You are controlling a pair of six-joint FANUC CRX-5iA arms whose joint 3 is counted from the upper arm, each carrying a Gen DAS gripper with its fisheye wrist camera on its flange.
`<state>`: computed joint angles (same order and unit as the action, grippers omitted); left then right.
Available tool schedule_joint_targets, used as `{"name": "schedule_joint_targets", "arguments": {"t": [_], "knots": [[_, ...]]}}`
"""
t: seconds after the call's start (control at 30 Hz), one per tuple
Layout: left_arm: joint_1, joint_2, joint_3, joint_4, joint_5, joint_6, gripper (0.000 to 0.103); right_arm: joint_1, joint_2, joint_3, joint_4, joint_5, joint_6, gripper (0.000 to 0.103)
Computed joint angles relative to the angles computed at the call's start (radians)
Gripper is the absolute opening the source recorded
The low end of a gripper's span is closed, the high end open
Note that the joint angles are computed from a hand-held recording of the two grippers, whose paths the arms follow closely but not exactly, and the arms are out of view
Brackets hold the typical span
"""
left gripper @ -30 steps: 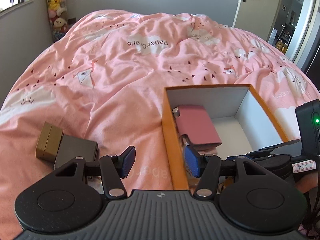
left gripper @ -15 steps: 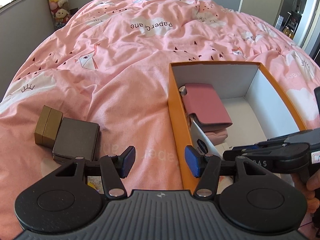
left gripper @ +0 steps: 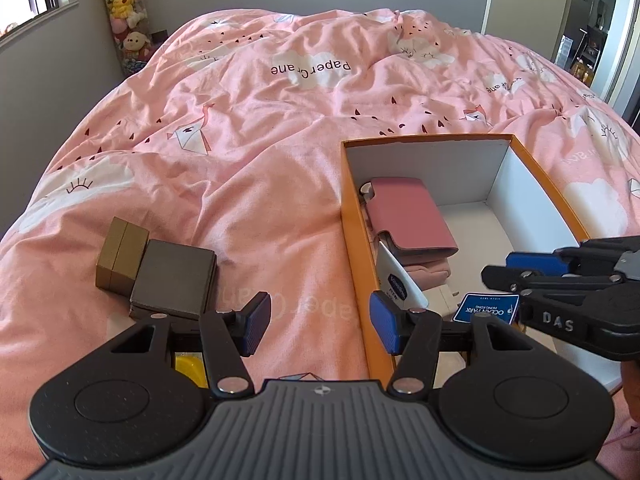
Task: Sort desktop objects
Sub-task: 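Move both tools back toward the brown and dark grey boxes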
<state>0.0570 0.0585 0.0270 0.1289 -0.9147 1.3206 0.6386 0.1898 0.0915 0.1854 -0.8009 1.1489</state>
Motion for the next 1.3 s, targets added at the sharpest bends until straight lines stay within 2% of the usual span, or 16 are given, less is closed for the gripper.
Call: {"name": "schedule_joint_targets", "arguments": {"t": [0.23,0.3,0.5,0.63,0.87,1.03,1.17,1.3], "knots": [[0.036,-0.056,-0.038,0.004,0.005,-0.013,0.065,0.049,-0.097,-0.153,0.195,0.176,-0.134,0.033],[0.056,-0.071,-0.049,0.017,0.004,-0.021,0.065,0.061,-0.108,-0.167,0.216,0.204,-0.146,0.033],[0.11,-0.119,-0.072,-0.007,0.016,-0.032,0.065,0.089,-0.092,-0.12,0.176,0.212,-0.101,0.035],[0.175,-0.139,-0.095,0.043,0.013,-0.062,0.065,0.111,-0.068,-0.087,0.168,0.226,-0.075,0.035],[0.27,-0.145,-0.119,0.115,0.024,-0.108,0.065,0.134,0.014,0.042,0.084,0.161,0.074,0.035],[0.323,-0.109,-0.111,0.187,0.002,-0.164,0.065,0.137,0.085,0.158,0.002,0.091,0.193,0.034],[0.344,-0.054,-0.063,0.21,-0.04,-0.193,0.065,0.129,0.154,0.283,-0.094,0.005,0.28,0.034],[0.348,0.01,0.019,0.194,-0.086,-0.241,0.065,0.121,0.248,0.442,-0.174,-0.118,0.274,0.035]]}}
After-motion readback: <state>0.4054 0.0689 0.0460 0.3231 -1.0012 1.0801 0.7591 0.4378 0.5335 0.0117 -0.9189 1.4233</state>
